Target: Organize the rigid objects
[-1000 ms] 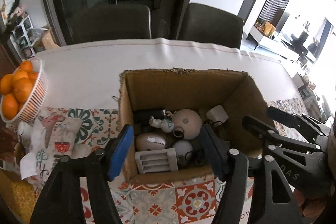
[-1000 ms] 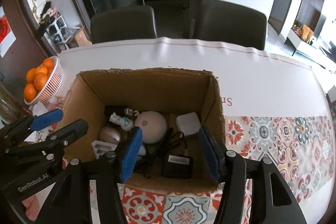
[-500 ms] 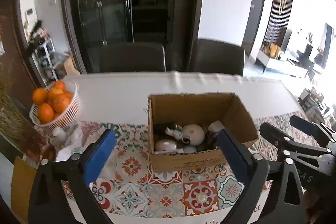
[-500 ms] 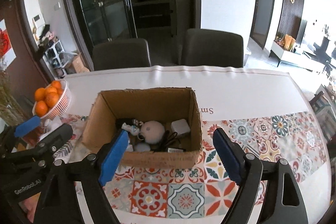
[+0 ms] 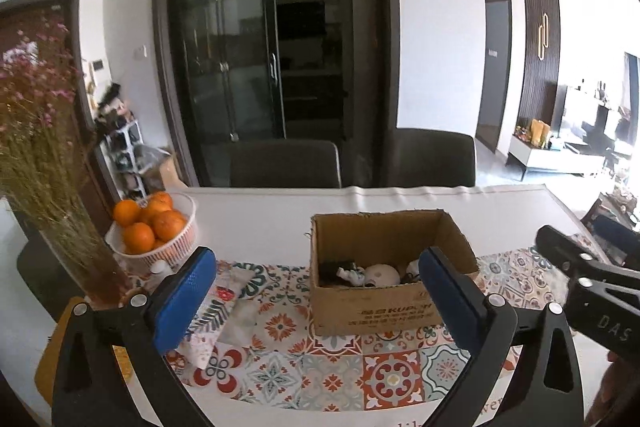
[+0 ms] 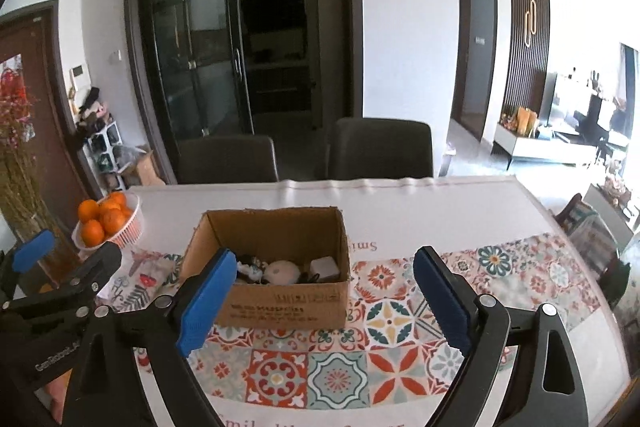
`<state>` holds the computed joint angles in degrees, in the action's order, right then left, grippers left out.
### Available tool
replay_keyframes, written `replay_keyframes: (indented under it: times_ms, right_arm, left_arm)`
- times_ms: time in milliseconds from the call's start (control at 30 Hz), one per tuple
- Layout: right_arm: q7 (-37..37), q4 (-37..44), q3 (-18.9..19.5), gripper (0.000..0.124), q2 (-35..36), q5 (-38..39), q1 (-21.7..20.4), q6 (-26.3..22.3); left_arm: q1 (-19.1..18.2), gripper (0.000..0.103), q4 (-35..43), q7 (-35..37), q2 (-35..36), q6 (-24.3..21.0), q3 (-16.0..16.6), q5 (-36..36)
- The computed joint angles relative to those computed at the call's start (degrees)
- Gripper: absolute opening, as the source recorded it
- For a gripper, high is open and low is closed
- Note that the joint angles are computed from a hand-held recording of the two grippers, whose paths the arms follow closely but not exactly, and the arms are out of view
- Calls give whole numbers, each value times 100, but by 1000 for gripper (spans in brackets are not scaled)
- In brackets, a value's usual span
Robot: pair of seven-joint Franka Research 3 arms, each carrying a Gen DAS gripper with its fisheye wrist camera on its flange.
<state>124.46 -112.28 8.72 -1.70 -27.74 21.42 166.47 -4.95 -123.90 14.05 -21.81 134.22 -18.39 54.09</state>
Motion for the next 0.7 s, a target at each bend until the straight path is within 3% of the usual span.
replay_keyframes:
  times_ms: [167,267,533,700]
  right_arm:
    - [969,-347,153,92,-351,-1015,-262,241]
    - [1218,-556,297,92,-547,-1227,-452,353]
    - [1156,-908,671,92,-879,-1037,-915,617]
    - [1034,-1019,862,92,-1016,-907,-1142,737]
  left_arm:
    - [-52,103,-182,-119,-248,-160,-141,132]
    - [-84,103,-239,-150,-371,-250,-219,172]
    - [-121,103,-239,-269,-524,-372,-342,233]
    - [-139,103,-309,-337,-613,-199,-330,276]
